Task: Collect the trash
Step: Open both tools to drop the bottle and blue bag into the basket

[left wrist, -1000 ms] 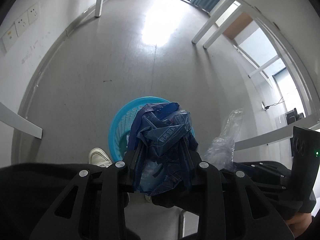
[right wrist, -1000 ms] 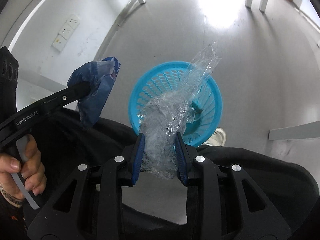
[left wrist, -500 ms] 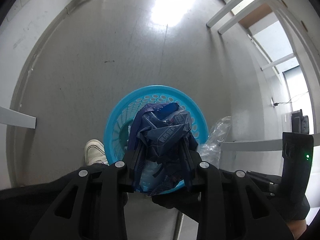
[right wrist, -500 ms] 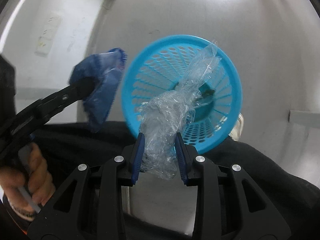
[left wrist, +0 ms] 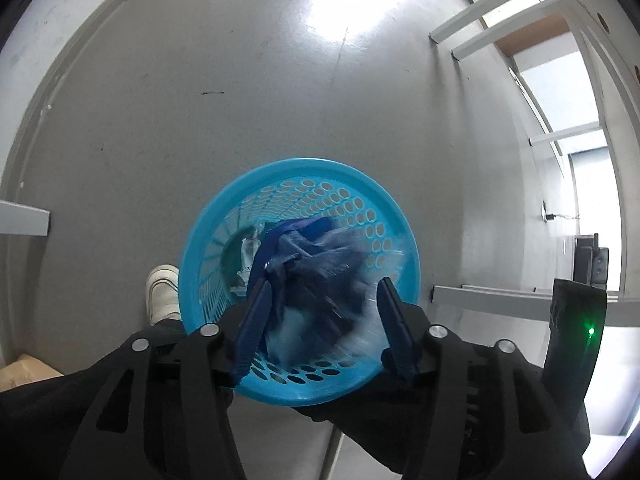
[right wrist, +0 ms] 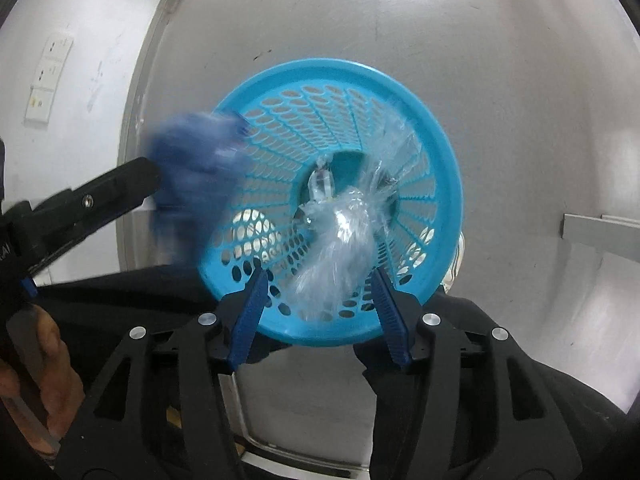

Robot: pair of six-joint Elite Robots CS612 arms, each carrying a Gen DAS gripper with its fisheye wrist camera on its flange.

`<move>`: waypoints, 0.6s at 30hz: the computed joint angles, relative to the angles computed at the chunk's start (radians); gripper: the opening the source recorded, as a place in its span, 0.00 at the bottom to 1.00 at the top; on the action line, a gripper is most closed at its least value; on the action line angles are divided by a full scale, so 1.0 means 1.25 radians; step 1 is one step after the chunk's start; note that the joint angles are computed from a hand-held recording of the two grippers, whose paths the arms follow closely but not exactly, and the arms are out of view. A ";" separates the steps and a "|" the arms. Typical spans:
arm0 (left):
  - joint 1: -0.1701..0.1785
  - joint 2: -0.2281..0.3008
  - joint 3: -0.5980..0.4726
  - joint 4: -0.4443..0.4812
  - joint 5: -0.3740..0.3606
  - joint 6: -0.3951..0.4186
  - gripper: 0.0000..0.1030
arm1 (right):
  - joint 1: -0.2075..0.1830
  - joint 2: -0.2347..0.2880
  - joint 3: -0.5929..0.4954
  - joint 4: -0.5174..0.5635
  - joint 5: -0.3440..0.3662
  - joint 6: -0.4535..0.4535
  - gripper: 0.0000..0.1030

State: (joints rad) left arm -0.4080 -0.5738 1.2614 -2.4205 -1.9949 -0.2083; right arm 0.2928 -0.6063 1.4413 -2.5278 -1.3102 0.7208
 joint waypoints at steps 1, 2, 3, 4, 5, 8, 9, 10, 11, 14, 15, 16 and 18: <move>0.001 -0.001 0.003 -0.005 -0.005 -0.007 0.56 | 0.000 0.000 0.002 -0.007 -0.001 0.005 0.53; 0.002 -0.002 0.006 -0.014 -0.008 -0.013 0.56 | -0.001 -0.001 0.003 -0.010 -0.004 0.004 0.54; 0.002 -0.004 0.010 -0.022 -0.006 -0.013 0.56 | -0.002 -0.002 0.006 -0.010 -0.008 0.001 0.54; 0.001 -0.008 0.015 -0.030 0.002 -0.009 0.56 | -0.001 -0.002 0.006 -0.009 -0.012 -0.001 0.54; -0.001 -0.011 0.018 -0.036 0.012 -0.003 0.56 | -0.001 -0.004 0.008 -0.009 -0.014 -0.003 0.54; -0.007 -0.023 0.032 -0.053 0.036 0.014 0.56 | 0.003 -0.008 0.006 0.004 -0.029 -0.013 0.54; -0.008 -0.025 0.034 -0.057 0.044 0.018 0.56 | 0.004 -0.010 0.008 0.004 -0.034 -0.015 0.54; -0.010 -0.029 0.039 -0.064 0.055 0.020 0.56 | 0.006 -0.013 0.010 0.000 -0.042 -0.016 0.54; -0.011 -0.034 0.047 -0.071 0.068 0.022 0.56 | 0.006 -0.016 0.012 -0.005 -0.047 -0.016 0.54; -0.009 -0.041 0.055 -0.081 0.086 0.021 0.56 | 0.012 -0.028 0.025 -0.026 -0.071 -0.009 0.54; -0.010 -0.046 0.062 -0.088 0.092 0.019 0.56 | 0.014 -0.031 0.027 -0.031 -0.078 -0.004 0.55; -0.010 -0.051 0.069 -0.094 0.098 0.018 0.56 | 0.016 -0.036 0.032 -0.037 -0.087 0.000 0.55; -0.010 -0.065 0.089 -0.110 0.115 0.020 0.56 | 0.020 -0.045 0.042 -0.050 -0.098 0.001 0.56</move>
